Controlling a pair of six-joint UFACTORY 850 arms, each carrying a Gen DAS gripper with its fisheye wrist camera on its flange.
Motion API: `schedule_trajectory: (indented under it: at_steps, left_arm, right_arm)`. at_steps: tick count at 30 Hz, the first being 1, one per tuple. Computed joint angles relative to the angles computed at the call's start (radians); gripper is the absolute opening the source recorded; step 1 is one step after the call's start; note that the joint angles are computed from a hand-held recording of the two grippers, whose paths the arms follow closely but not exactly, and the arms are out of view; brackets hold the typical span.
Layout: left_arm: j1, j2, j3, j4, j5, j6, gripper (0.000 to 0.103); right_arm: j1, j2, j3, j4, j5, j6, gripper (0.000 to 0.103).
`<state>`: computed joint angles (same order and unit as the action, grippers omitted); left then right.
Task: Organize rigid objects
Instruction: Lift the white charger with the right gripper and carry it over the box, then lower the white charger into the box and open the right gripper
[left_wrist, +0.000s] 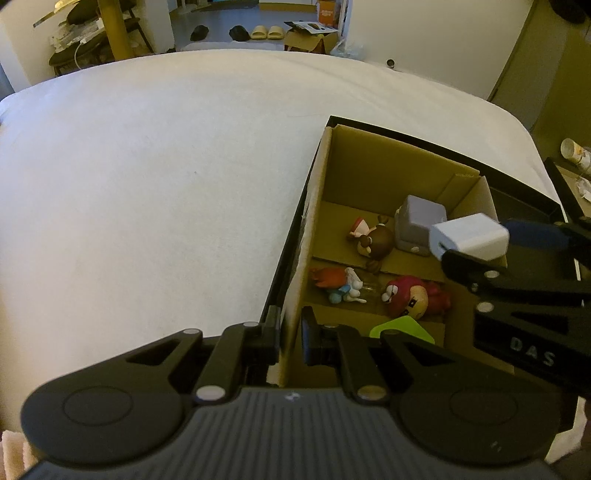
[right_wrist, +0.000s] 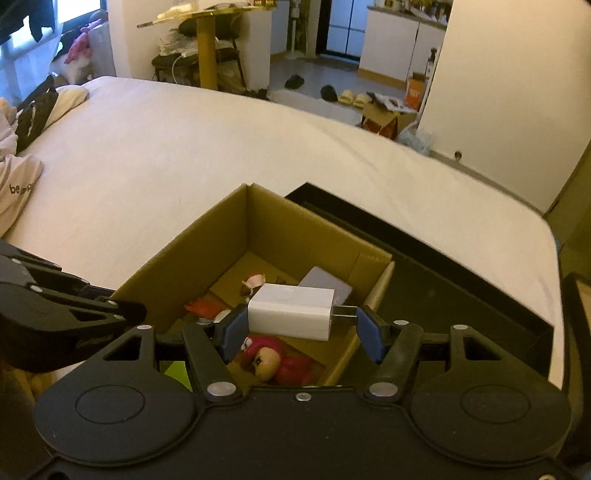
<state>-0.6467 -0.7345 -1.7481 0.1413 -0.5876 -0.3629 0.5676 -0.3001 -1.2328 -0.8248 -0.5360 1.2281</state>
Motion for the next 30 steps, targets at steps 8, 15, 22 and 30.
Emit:
schedule_trajectory:
  at_steps: [8, 15, 22, 30]
  left_arm:
    - [0.004, -0.002, -0.004, -0.014, -0.002, 0.013, 0.010]
    - [0.005, 0.000, -0.002, -0.019, 0.000, 0.019, 0.010]
    - [0.010, -0.006, -0.011, -0.039, -0.008, 0.029, 0.010]
    - [0.007, -0.005, -0.011, -0.028, -0.008, 0.024, 0.010]
  right_arm:
    - [-0.009, -0.022, -0.020, 0.108, 0.009, -0.079, 0.062]
    - [-0.017, -0.042, -0.039, 0.182, 0.005, -0.113, 0.062]
    - [-0.008, -0.047, -0.049, 0.166, -0.020, -0.061, 0.062]
    - [0.009, 0.013, 0.008, 0.042, -0.015, 0.126, 0.064]
